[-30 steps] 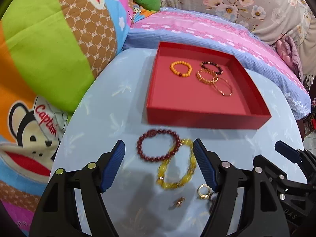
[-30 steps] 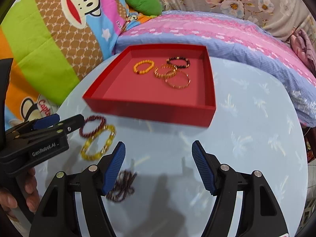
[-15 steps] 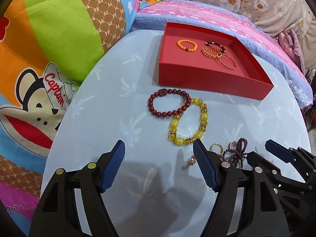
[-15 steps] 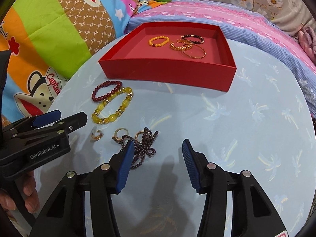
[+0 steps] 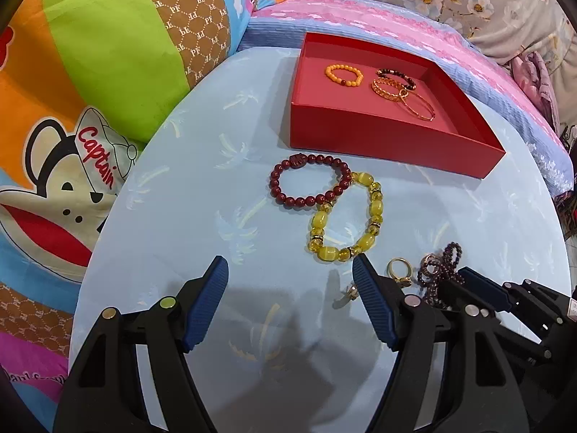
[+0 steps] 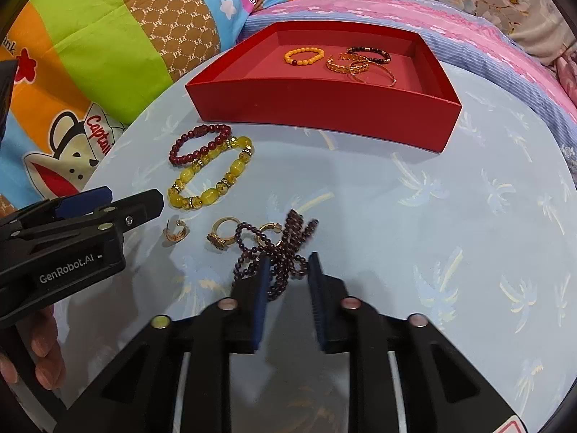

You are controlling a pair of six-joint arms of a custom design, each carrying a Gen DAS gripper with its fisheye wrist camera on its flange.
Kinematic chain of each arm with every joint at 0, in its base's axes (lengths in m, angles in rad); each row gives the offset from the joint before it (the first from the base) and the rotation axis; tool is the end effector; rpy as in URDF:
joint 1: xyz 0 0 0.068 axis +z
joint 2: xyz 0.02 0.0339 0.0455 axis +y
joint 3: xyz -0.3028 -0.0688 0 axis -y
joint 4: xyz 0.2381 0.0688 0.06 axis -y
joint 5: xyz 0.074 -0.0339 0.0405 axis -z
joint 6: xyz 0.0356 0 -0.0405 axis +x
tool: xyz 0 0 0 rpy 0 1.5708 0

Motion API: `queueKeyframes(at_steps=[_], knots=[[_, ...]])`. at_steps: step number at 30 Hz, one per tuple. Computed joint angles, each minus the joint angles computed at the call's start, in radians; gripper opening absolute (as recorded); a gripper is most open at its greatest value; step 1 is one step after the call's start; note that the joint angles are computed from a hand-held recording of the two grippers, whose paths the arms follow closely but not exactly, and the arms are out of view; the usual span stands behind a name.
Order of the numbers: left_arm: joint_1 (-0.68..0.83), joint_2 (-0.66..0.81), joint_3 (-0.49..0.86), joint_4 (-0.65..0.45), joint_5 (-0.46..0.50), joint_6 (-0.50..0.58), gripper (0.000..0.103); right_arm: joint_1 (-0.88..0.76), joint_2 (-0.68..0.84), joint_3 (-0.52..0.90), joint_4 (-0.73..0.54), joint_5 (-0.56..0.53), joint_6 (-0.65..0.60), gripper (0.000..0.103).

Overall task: Organize jewelry
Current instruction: 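Grasp the dark beaded tassel with the right tool while the left grasps the dark red bracelet, then carry the tassel and dark red bracelet into the red box and open both tools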

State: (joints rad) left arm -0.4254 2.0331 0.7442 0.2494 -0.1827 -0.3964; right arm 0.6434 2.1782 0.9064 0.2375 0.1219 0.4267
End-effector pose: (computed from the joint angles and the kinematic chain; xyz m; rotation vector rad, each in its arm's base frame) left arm 0.3070 -0.1320 0.0785 -0.0269 2.5838 -0.0638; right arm 0.3036 0.2222 0.0583 -0.2387 2.5997 0.2288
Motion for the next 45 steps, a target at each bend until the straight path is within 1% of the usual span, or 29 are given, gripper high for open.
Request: queueKeyframes(at_steps=[7, 12, 13, 14, 20, 25, 27, 29, 31, 32, 33, 34, 36, 37, 39, 41, 45], knots=[[0.007, 0.009, 0.011, -0.005, 0.008, -0.004, 0.068, -0.031, -0.027, -0.03, 0.017, -0.005, 0.011, 0.009], [0.015, 0.025, 0.033, -0.013, 0.015, 0.001, 0.068, -0.046, -0.074, -0.05, 0.026, -0.005, 0.011, 0.008], [0.017, 0.027, 0.04, -0.014, 0.015, 0.002, 0.068, -0.047, -0.08, -0.05, 0.024, -0.008, 0.01, 0.004], [0.02, 0.029, 0.044, -0.013, 0.017, 0.004, 0.068, -0.05, -0.086, -0.048, 0.02, -0.011, 0.008, 0.004], [0.034, 0.055, 0.12, -0.037, 0.026, 0.015, 0.068, -0.057, -0.083, -0.03, 0.009, -0.02, -0.006, 0.004], [0.032, 0.11, 0.217, -0.08, 0.045, 0.041, 0.067, -0.076, -0.063, -0.021, 0.007, -0.032, -0.003, 0.004], [0.029, 0.147, 0.26, -0.097, 0.062, 0.053, 0.059, -0.083, -0.063, -0.02, 0.007, -0.035, -0.003, 0.004], [0.026, 0.177, 0.294, -0.114, 0.072, 0.059, 0.055, -0.087, -0.063, -0.018, 0.006, -0.035, -0.003, 0.004], [0.024, 0.191, 0.308, -0.114, 0.078, 0.069, 0.05, -0.093, -0.063, -0.015, 0.004, -0.038, -0.003, 0.004], [0.027, 0.2, 0.318, -0.12, 0.097, 0.073, 0.043, -0.096, -0.062, -0.014, 0.003, -0.04, -0.003, 0.004], [0.026, 0.201, 0.318, -0.121, 0.094, 0.074, 0.04, -0.097, -0.061, -0.011, 0.001, -0.041, -0.003, 0.004], [0.023, 0.2, 0.316, -0.117, 0.088, 0.081, 0.039, -0.099, -0.06, -0.01, 0.001, -0.041, -0.001, 0.004], [0.027, 0.196, 0.31, -0.116, 0.102, 0.092, 0.026, -0.103, -0.058, -0.007, 0.0, -0.044, 0.001, 0.004], [0.031, 0.192, 0.305, -0.114, 0.114, 0.095, 0.023, -0.104, -0.057, -0.005, -0.001, -0.045, 0.001, 0.004], [0.038, 0.184, 0.297, -0.112, 0.142, 0.098, 0.011, -0.105, -0.056, -0.004, -0.001, -0.049, 0.001, 0.004], [0.039, 0.173, 0.285, -0.107, 0.146, 0.098, 0.008, -0.102, -0.061, -0.006, 0.001, -0.051, 0.003, 0.004], [0.037, 0.14, 0.255, -0.095, 0.153, 0.094, 0.008, -0.098, -0.076, -0.014, 0.007, -0.051, 0.0, 0.004]])
